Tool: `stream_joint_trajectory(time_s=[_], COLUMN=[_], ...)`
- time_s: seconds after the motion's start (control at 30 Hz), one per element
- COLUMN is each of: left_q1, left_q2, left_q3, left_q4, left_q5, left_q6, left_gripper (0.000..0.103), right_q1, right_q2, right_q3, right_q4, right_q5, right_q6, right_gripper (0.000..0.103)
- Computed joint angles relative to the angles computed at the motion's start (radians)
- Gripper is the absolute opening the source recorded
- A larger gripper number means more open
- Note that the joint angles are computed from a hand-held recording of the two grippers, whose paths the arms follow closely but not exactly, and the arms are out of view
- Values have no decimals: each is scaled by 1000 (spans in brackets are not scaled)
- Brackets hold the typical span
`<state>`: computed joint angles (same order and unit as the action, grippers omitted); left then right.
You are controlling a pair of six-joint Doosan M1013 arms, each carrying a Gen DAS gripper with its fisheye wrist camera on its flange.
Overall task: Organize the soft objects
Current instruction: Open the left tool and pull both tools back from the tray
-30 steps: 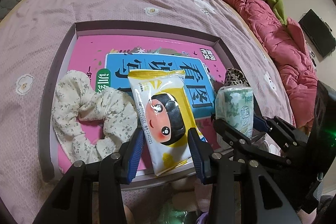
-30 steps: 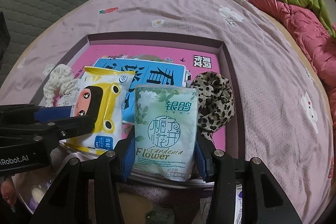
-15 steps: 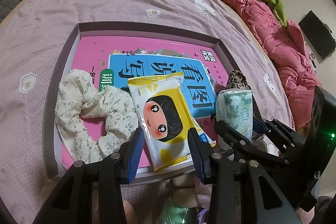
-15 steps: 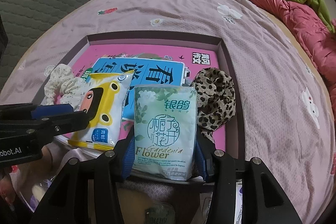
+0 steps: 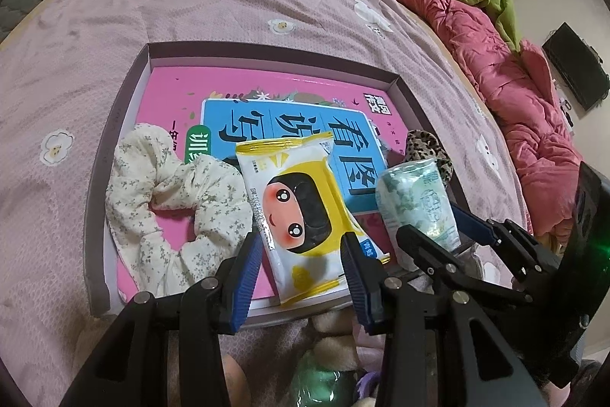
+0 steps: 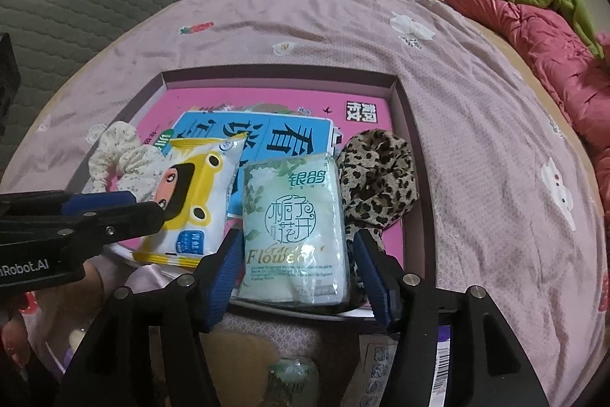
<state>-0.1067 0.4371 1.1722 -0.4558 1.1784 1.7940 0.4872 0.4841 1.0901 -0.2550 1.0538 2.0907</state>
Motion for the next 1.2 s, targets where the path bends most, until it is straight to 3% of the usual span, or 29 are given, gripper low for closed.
stream_joint_trajectory(time_s=[0.23,0.7,1.2], left_q1=[2,1,8], left_q2=[-9,-34,-100], left_q3=[1,0,47], left_q4=[-6,15,41], left_q5=[-2,-9,-118], left_q6=[0,-26,-46], left_gripper=[43,43,48], right_q1=[8,24,40], right_q2=[-5,-17,-46], right_q3=[-10,-23,-16], right_q4=[-44,-106,-147], right_q5=[4,5,-14], right_q6=[19,45,89], right_gripper=[68,71,72])
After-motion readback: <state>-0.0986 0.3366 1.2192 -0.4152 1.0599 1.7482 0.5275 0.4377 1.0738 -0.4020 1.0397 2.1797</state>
